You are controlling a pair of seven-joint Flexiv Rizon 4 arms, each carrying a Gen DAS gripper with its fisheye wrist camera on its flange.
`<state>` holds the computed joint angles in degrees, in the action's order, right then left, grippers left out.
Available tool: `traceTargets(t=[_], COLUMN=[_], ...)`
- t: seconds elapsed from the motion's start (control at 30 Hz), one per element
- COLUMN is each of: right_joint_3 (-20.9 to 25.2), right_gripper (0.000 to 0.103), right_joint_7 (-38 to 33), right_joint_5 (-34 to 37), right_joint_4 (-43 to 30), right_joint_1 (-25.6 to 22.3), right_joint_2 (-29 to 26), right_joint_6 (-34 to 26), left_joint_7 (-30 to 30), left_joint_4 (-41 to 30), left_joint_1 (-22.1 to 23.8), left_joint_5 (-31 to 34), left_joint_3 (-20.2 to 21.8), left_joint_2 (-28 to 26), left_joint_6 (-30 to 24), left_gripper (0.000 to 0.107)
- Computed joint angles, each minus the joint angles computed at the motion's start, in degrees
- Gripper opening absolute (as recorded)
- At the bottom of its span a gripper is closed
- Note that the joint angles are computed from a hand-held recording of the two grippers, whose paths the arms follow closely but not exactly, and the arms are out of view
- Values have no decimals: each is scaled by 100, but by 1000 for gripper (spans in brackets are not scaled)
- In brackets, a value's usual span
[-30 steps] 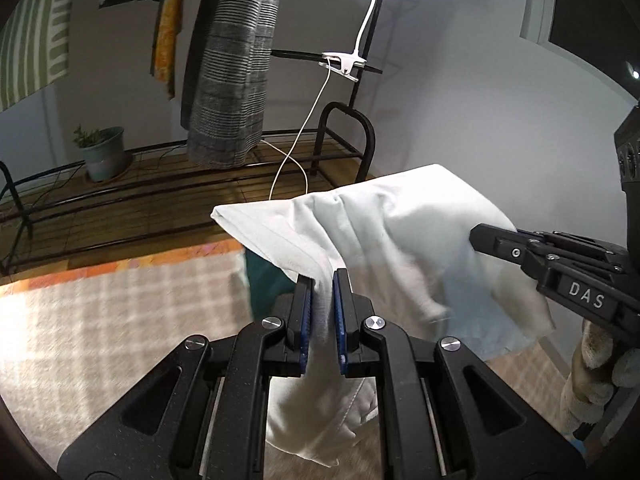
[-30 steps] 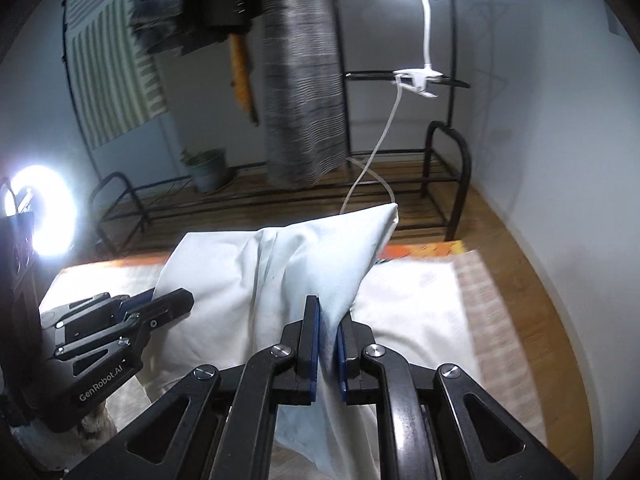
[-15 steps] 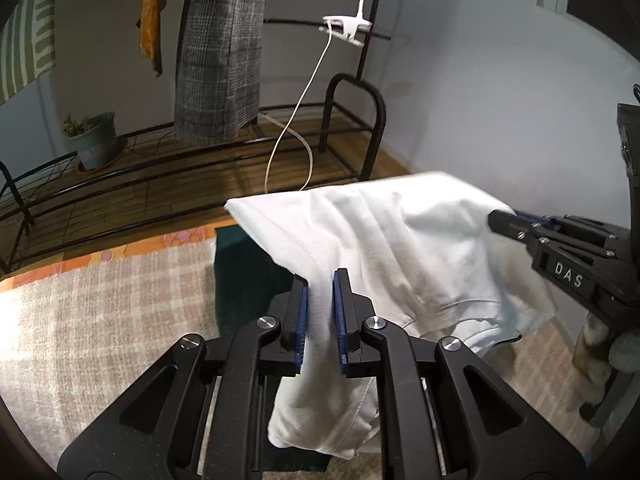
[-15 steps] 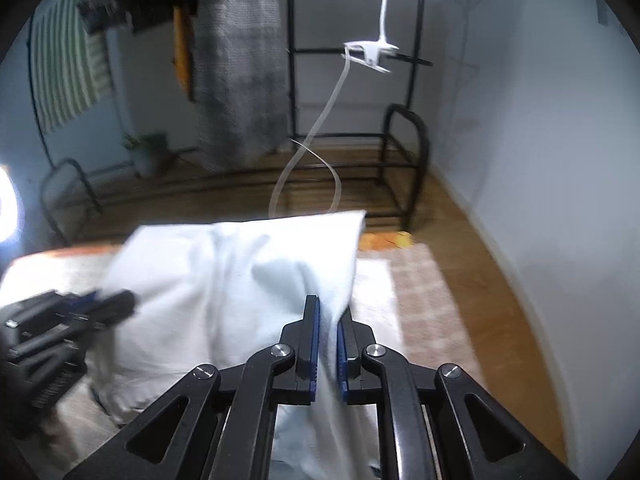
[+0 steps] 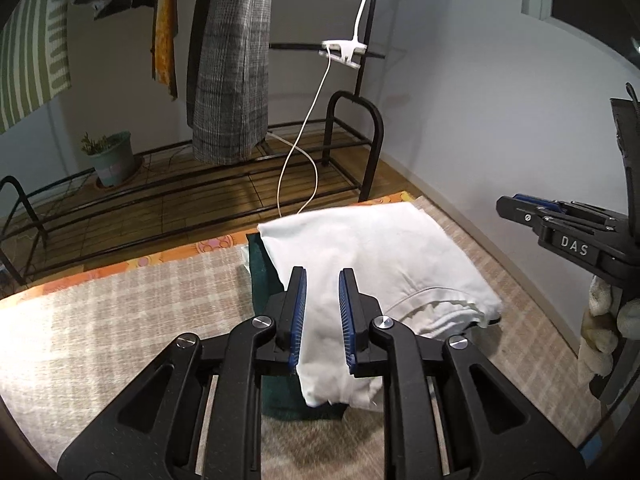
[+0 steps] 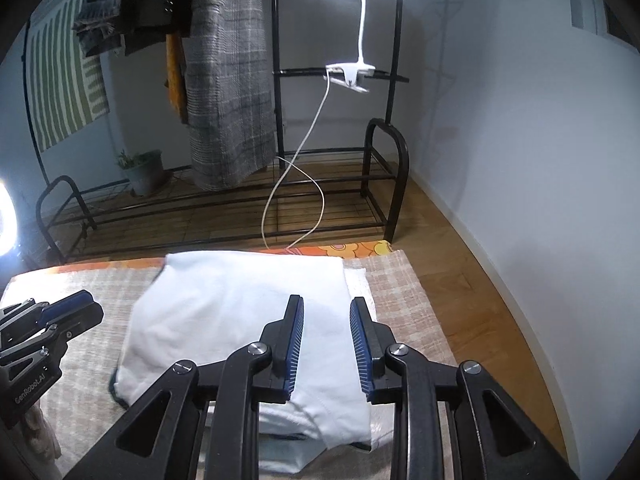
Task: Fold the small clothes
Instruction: 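Lower the shirt onto the pile and open both tools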
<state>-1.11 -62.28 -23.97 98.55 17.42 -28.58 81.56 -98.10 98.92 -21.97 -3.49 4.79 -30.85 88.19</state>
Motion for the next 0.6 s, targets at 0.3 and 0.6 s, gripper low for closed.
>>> traceTargets(t=[0.3,0.6], right_joint_3=[-138,-86], right_gripper=[25,26], right_joint_7=[471,1930], right_joint_5=[-427,-1951], right_joint_4=[743,1752], right_joint_1=[275,366], right_joint_2=[951,2097], right_joint_6=[142,161], left_joint_7=[-263,-409], left_joint_4=[852,2002], left_joint_1=[-312,40], left_joint_5=[381,851], left_joint_3=[368,130], left_joint_2=[1043,2366], left_joint_6=[288,421], left_gripper=[15,15])
